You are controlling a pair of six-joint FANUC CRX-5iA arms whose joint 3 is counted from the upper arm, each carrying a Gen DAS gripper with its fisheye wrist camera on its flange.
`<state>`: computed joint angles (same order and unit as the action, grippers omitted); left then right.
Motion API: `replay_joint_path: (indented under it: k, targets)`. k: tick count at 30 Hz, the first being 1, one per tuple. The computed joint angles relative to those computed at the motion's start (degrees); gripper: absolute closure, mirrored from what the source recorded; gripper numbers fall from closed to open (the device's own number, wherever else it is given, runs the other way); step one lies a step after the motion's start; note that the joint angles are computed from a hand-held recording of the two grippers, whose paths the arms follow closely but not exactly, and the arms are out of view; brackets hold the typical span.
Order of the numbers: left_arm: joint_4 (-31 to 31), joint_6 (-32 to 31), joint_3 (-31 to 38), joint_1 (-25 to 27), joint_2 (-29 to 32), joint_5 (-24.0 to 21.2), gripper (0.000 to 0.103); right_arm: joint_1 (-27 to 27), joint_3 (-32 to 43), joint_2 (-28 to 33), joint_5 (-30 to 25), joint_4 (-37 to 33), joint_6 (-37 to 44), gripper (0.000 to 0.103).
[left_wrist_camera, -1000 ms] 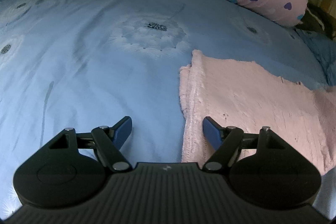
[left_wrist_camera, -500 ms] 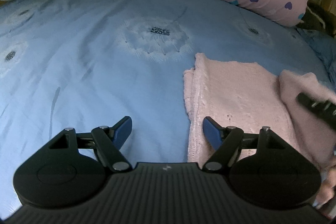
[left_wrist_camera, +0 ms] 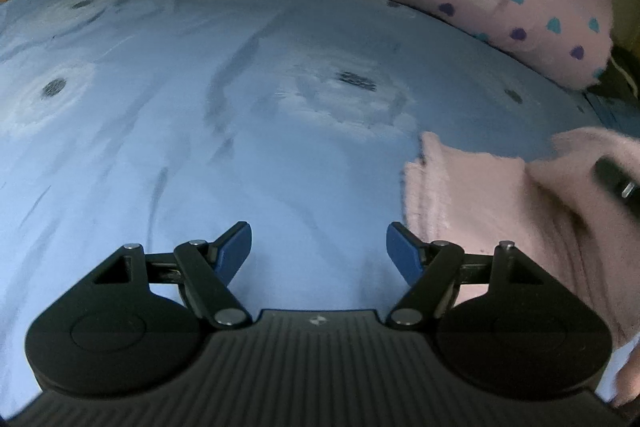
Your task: Fold small clothes
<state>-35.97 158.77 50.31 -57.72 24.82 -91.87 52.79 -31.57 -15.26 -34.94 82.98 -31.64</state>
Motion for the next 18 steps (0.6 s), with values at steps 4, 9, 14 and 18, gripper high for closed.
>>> replay_joint_path:
  k: [4,9,14,18]
  targets:
    - [0.2,1.6,-2.6,0.2,-1.8,1.4,0.024,5.0,1.3,3.4,0.2,-2.4,13.7,0.076]
    - [-1.3,1.9,-3.8,-0.8,-3.0,3.6,0.024,7.6,0.7,5.3,1.3,-5.9,20.5,0.071]
    - [-0.8,2.2,-4.1,-1.1,-3.3,8.5,0.024,8.0,2.1,2.8,4.7,-14.2,25.4,0.049]
    - [1.3,1.7,-4.6,-1.0,-3.1,13.9,0.024,9.4,1.0,-0.9,6.2,-18.2,28.3,0.048]
